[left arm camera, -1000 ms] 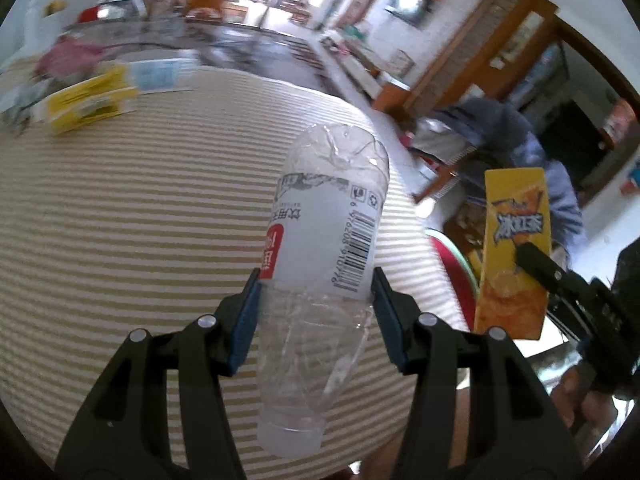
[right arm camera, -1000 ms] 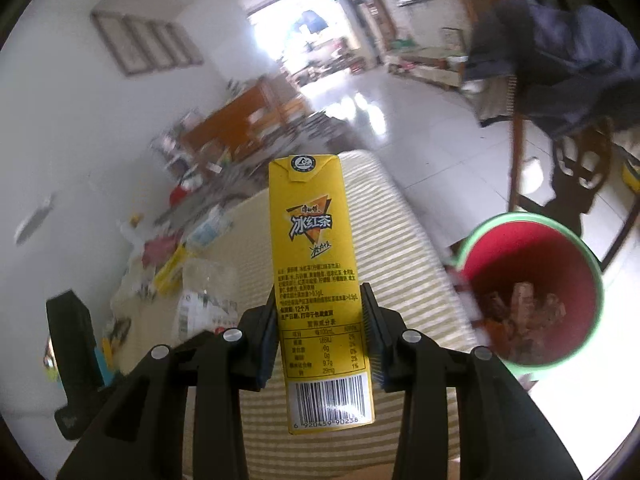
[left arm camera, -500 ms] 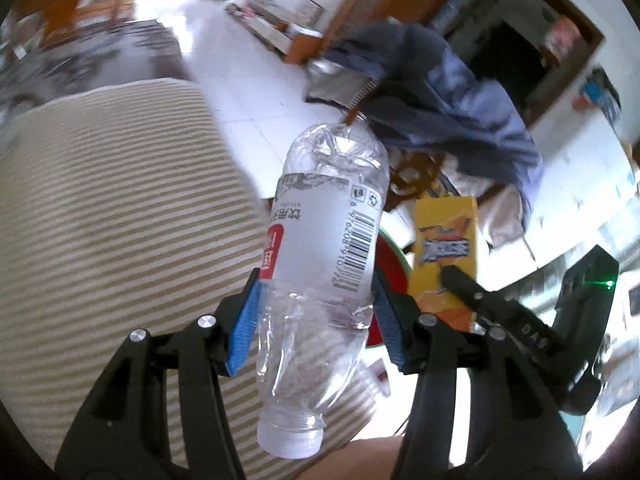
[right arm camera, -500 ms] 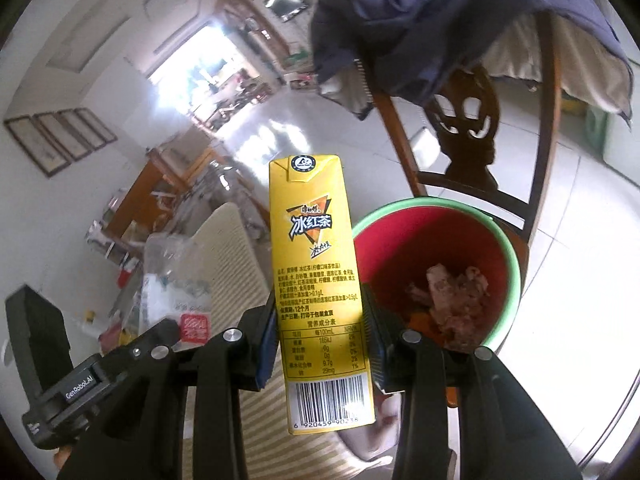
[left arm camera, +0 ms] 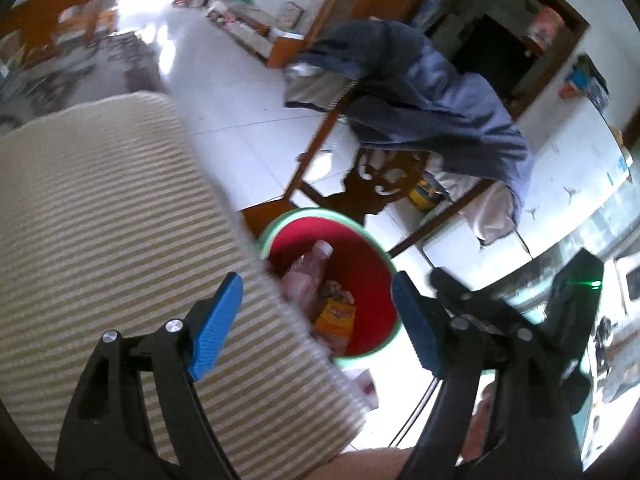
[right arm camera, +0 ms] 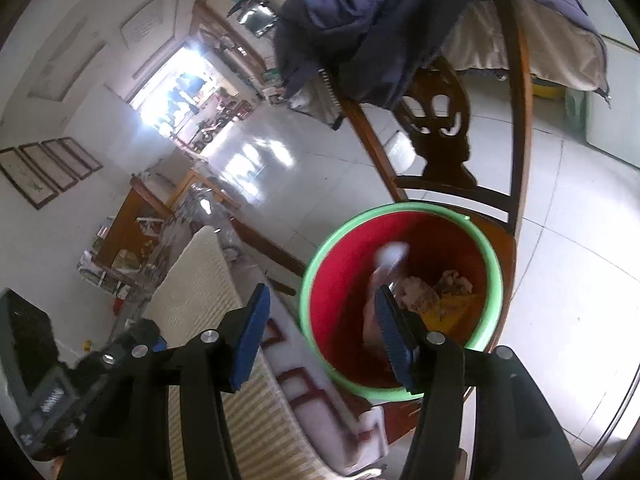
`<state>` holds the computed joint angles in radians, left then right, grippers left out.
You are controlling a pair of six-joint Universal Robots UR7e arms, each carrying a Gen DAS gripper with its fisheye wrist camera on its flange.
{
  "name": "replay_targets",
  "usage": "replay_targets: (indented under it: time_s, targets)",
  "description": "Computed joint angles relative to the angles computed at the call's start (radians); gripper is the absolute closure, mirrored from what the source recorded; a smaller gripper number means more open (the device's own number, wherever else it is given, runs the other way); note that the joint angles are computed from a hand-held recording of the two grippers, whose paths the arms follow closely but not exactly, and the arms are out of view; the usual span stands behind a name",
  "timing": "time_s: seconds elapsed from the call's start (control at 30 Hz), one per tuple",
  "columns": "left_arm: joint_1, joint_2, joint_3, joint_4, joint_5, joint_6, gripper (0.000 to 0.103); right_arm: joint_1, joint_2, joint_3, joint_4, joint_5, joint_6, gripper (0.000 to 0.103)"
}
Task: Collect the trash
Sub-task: 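Carry the bottle and yellow carton to the red bucket and open both grippers, then grasp the flattened yellow cardboard box with the left gripper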
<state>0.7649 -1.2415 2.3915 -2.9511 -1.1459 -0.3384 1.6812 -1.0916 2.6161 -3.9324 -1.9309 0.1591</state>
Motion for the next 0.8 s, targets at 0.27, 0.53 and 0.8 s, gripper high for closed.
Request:
replay_targets:
  time_s: [0.27, 0.53, 0.8]
  targets:
    - [0.102, -0.244, 0.069, 0.153, 0.205, 0.026, 0.025, 0.188, 0.047, -0.098, 0.186, 0.126, -0.001, 0.032]
    - [0.271, -0.447, 0.012, 0.325, 0.563, 0.178, 0.019, 0.298, 0.199, -0.212, 0.402, 0.201, -0.07, 0.031]
    - [0.449, -0.308, -0.132, 0.21, 0.717, 0.48, 0.017, 0.259, 0.209, -0.2, 0.355, 0.232, -0.046, 0.031]
